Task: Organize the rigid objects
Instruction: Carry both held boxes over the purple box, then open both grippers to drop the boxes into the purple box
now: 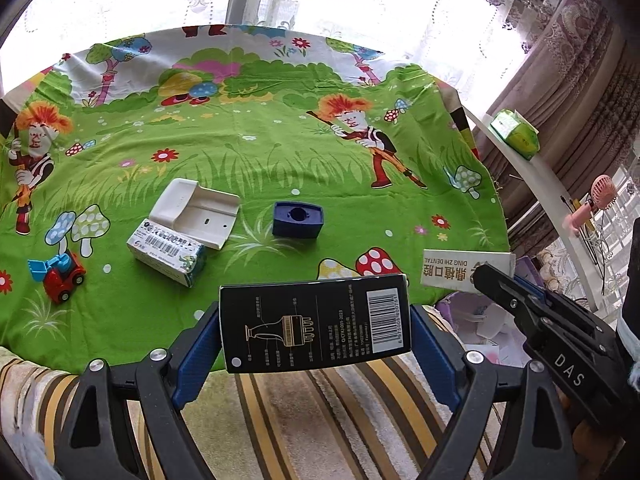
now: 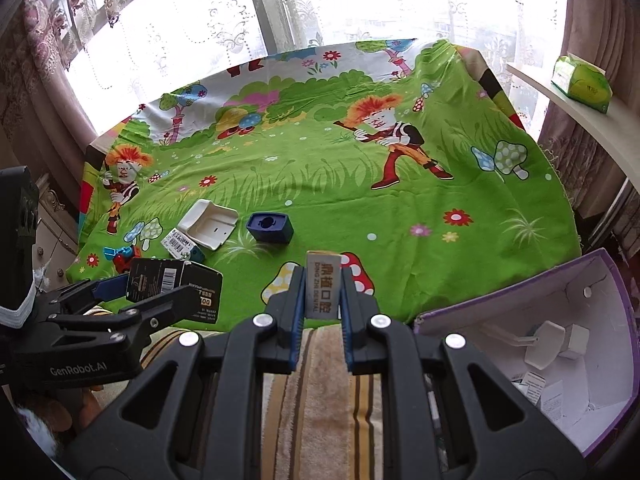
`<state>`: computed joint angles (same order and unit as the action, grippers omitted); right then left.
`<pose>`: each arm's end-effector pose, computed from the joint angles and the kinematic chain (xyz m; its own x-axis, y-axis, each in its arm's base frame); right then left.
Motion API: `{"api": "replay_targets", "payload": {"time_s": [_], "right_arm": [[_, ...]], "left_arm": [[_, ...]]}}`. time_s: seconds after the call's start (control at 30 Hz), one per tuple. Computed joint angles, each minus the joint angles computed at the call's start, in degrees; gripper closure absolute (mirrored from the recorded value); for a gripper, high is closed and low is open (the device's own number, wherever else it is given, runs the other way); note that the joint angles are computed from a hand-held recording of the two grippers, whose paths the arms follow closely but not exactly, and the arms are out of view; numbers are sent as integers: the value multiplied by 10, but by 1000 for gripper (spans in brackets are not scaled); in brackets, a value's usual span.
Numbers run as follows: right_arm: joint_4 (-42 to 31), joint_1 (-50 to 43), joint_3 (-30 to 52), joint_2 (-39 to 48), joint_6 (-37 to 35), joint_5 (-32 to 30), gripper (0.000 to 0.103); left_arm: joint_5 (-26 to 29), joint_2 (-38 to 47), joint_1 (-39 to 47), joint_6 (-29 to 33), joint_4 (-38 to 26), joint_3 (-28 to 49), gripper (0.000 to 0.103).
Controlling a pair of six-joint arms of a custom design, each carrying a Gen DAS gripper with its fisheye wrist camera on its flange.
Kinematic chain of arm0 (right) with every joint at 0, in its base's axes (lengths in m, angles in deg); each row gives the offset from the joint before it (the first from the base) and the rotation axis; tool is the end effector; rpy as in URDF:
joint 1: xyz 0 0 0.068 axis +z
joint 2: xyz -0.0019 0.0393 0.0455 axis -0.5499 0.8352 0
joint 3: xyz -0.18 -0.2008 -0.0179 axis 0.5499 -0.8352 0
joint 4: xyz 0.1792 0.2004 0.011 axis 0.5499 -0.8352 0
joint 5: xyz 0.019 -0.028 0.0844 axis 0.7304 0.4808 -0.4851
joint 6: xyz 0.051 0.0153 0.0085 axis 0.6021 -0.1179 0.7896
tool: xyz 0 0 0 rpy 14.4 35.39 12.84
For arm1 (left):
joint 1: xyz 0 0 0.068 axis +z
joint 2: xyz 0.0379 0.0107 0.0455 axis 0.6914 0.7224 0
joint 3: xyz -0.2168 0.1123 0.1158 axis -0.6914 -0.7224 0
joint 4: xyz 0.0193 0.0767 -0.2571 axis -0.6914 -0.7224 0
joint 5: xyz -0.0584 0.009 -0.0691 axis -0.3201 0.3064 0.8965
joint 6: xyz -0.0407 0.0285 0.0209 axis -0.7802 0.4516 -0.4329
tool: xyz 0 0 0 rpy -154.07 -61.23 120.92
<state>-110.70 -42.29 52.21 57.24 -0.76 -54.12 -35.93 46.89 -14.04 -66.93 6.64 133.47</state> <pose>0.1849 -0.0116 0.2253 -0.7167 -0.1797 -0.6739 -0.3953 0.9007 0.1802 0.1461 -0.2049 0.2165 -0.8127 -0.1902 -0.5507 -0.0589 0.9672 -0.2471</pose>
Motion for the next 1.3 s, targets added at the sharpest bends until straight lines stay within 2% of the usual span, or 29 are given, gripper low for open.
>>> {"api": "replay_targets", "payload": {"time_s": [0.23,0.47,0.87,1.1,1.13,1.17,1.2,1.27,1.3], "right_arm": [[-44,-193,36,59,-119,-66,84],[-49,-340,83,138,-204,-82,84],[12,-462,144,257,-235,-48,84],[21,-496,180,296,-222,-45,83],[20,-499,185,301,-218,-44,81],[19,-501,189,305,-216,-45,73],[16,-503,192,308,-216,-49,60],[12,-509,196,311,-216,-59,43],[12,-511,196,310,-216,-60,40]], "left_arm": [[9,100,-36,24,20,87,14],[28,188,-59,67,44,171,14],[76,314,-76,153,75,320,14],[109,395,-76,175,54,426,13],[111,400,-76,176,56,431,13],[106,401,-77,177,57,433,13],[100,401,-79,180,62,431,12],[94,395,-79,190,81,417,11],[94,392,-78,192,87,411,10]]}}
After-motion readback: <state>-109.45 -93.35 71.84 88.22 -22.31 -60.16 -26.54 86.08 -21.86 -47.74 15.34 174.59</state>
